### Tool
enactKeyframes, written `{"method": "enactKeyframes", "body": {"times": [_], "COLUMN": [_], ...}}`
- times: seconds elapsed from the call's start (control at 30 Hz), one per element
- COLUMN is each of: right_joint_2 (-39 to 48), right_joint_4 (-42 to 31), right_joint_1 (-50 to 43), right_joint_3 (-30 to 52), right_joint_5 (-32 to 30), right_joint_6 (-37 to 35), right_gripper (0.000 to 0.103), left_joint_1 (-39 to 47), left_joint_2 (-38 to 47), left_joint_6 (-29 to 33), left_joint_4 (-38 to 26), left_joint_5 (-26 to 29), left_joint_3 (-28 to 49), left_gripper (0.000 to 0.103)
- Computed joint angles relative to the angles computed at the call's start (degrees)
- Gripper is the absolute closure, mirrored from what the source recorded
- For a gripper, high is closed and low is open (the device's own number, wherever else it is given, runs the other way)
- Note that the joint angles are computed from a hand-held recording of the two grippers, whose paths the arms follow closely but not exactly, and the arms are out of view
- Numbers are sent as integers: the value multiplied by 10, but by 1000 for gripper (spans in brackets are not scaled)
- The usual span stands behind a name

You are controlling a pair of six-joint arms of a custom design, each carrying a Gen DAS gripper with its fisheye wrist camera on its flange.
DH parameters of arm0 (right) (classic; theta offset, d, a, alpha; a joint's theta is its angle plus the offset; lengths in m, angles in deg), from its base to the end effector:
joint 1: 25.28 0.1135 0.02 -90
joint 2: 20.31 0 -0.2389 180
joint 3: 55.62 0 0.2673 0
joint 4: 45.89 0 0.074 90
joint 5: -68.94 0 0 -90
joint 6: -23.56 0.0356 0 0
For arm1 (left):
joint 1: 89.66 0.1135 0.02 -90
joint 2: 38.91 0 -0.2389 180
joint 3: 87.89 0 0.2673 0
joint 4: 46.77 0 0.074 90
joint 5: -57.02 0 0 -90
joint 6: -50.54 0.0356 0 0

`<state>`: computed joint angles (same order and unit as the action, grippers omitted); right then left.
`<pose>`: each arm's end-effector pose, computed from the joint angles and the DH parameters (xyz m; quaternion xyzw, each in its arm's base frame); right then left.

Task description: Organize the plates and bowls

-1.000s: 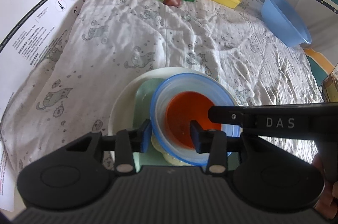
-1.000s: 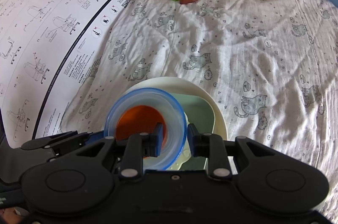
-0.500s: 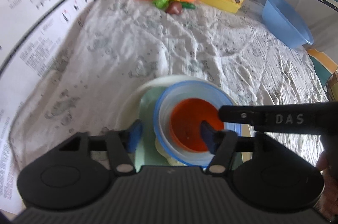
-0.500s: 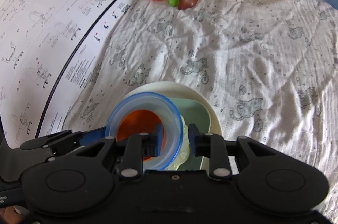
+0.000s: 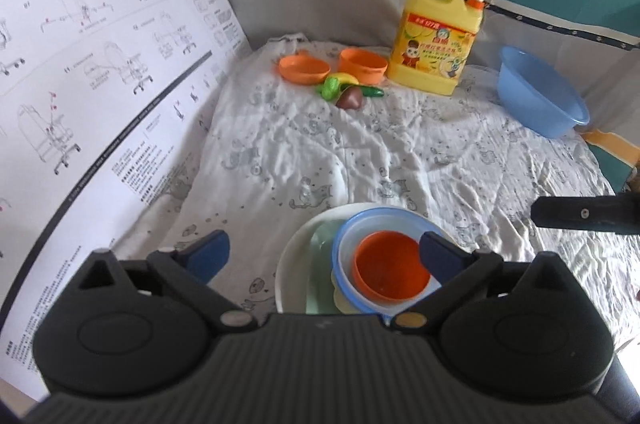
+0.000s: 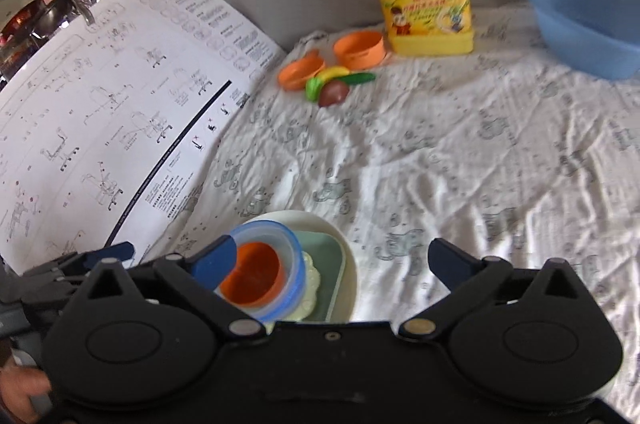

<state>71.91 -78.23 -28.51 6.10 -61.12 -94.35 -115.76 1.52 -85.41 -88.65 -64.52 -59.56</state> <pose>0.3066 0.0056 0.1265 -0.2737 0.8750 0.2615 0.3019 0.1527 -0.0541 0.1280 -0.2405 0.8870 0.0340 0.3927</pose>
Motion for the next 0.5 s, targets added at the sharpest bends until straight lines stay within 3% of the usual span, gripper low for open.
{"method": "enactKeyframes", "body": {"times": [0.3,0.5], "right_joint_2": [-83,-122], "right_joint_4": [-10,-14], "right_joint_1": [-60,-82], "right_joint_3": [-67,-106], "right_joint_5": [-15,-9], "right_joint_6": [-93,-124], "right_gripper": [0,0], "left_joint_1": [-135,-179], "left_joint_2": [10,45], "left_joint_6": [-58,-96], "left_joint_4": [-66,-77], "left_joint_5": [-104,-120], "left_joint_3": [39,53], "left_gripper": [0,0]}}
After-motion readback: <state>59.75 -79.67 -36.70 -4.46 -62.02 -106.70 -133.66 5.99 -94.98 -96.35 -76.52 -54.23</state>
